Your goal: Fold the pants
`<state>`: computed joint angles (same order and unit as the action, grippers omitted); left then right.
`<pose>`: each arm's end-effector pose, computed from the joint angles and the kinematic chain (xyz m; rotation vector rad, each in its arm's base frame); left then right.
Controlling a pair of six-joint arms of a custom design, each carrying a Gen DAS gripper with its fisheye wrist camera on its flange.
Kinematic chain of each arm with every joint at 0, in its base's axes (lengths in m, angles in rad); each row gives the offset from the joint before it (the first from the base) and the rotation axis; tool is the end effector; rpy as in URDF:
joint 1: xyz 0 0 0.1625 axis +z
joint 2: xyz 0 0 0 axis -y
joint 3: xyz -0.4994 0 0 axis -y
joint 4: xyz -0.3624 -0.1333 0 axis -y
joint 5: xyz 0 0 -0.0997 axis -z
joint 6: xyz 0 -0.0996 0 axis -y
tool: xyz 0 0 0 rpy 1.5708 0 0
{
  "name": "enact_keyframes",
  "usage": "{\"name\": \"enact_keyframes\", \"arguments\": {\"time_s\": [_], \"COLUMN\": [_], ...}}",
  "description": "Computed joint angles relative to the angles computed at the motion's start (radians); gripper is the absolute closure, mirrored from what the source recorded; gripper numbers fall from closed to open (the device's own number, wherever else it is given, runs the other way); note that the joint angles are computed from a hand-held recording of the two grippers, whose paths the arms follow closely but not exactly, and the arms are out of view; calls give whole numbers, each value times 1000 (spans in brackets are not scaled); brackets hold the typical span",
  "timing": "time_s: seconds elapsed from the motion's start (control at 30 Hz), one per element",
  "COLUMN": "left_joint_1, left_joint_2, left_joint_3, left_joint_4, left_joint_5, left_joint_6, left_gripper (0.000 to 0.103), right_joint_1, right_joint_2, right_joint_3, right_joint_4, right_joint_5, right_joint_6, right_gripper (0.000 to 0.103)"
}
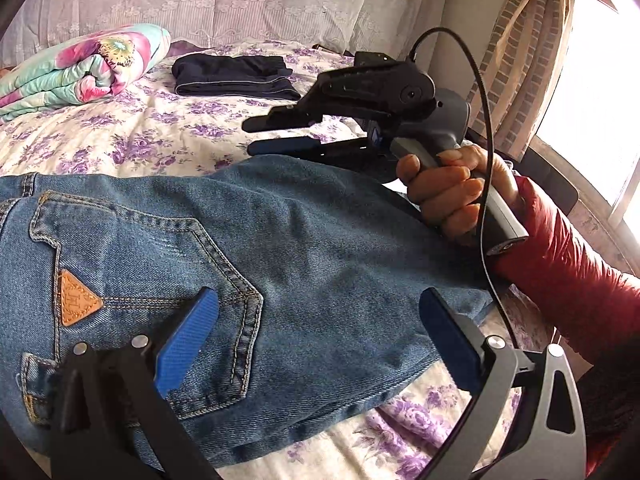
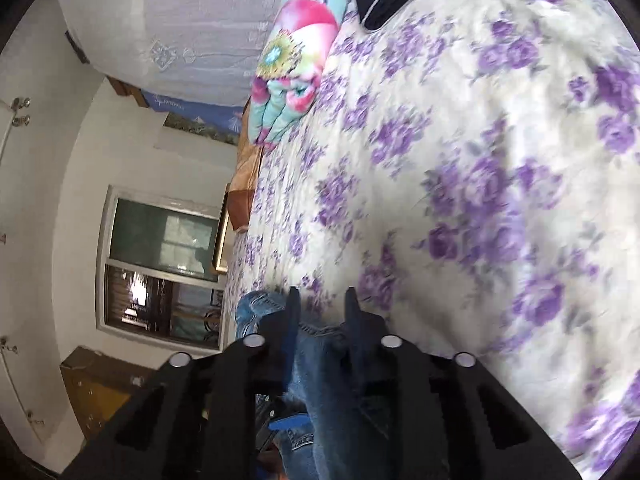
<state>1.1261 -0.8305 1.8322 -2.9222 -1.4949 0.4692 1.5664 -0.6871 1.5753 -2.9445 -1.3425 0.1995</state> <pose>-0.1567 -0.6562 0.1668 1.3126 2.7156 -0.5314 0.1526 -0.7488 0.1588 0.2056 2.7903 -0.6581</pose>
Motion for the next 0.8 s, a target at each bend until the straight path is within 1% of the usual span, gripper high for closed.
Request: {"name": "enact_keyframes", "arguments": {"time_s": [0.03, 0.13, 0.17, 0.27, 0.3, 0.33, 0.37, 0.4, 0.43, 0.47, 0.5, 0.53, 0.57, 0.6, 0.63, 0.67, 0.7, 0.73, 0.77, 0.8], "left_joint_1": [0, -1, -1, -1, -1, -1, -1, -1, -1, -1, -2, -5, -6, -7, -6, -5, -5, -4, -2, -2], "left_joint_2": [0, 0, 0, 0, 0, 1, 1, 0, 0, 1, 1, 3, 4, 3, 1, -2, -6, -14, -25, -37], "left_joint_3": [0, 1, 2, 1, 2, 2, 2, 2, 1, 1, 0, 0, 0, 0, 0, 0, 3, 10, 20, 28], "left_joint_4": [0, -2, -2, -2, -3, -3, -3, -2, -2, -2, 1, 0, -1, 2, 6, 6, 1, -16, -40, -65], "left_joint_5": [1, 1, 1, 1, 1, 1, 2, 2, 3, 5, 8, 17, 24, 24, 23, 23, 22, 18, 12, 7], "left_joint_6": [0, -1, -1, -1, -1, -2, -1, -1, -1, -1, -2, -4, -6, -4, 0, -2, -10, -24, -36, -49], "left_gripper": [5, 5, 5, 5, 5, 5, 5, 5, 5, 5, 5, 5, 5, 5, 5, 5, 5, 5, 5, 5], "right_joint_1": [0, 25, 38, 103, 123, 136, 143, 150, 154, 151, 139, 119, 98, 92, 97, 112, 125, 134, 135, 142], "right_joint_2": [-6, -24, -31, -50, -53, -54, -51, -38, -18, 5, 26, 37, 34, 27, 20, 17, 7, -7, -27, -45], "right_joint_3": [3, 10, 18, 49, 58, 59, 54, 41, 22, 0, -25, -39, -41, -32, -16, 6, 37, 67, 101, 139], "right_joint_4": [-5, -10, -18, -60, -55, -26, 12, 43, 62, 75, 88, 98, 95, 71, 23, -50, -121, -161, -183, -212], "right_joint_5": [-25, -95, -114, -242, -274, -287, -297, -329, -380, -430, -458, -445, -389, -375, -403, -473, -516, -518, -489, -476], "right_joint_6": [3, -59, -95, -249, -295, -323, -327, -314, -302, -290, -277, -260, -227, -194, -194, -211, -237, -249, -254, -261], "right_gripper": [87, 87, 87, 87, 87, 87, 87, 87, 87, 97, 103, 103, 103, 103, 103, 97, 97, 97, 97, 97]}}
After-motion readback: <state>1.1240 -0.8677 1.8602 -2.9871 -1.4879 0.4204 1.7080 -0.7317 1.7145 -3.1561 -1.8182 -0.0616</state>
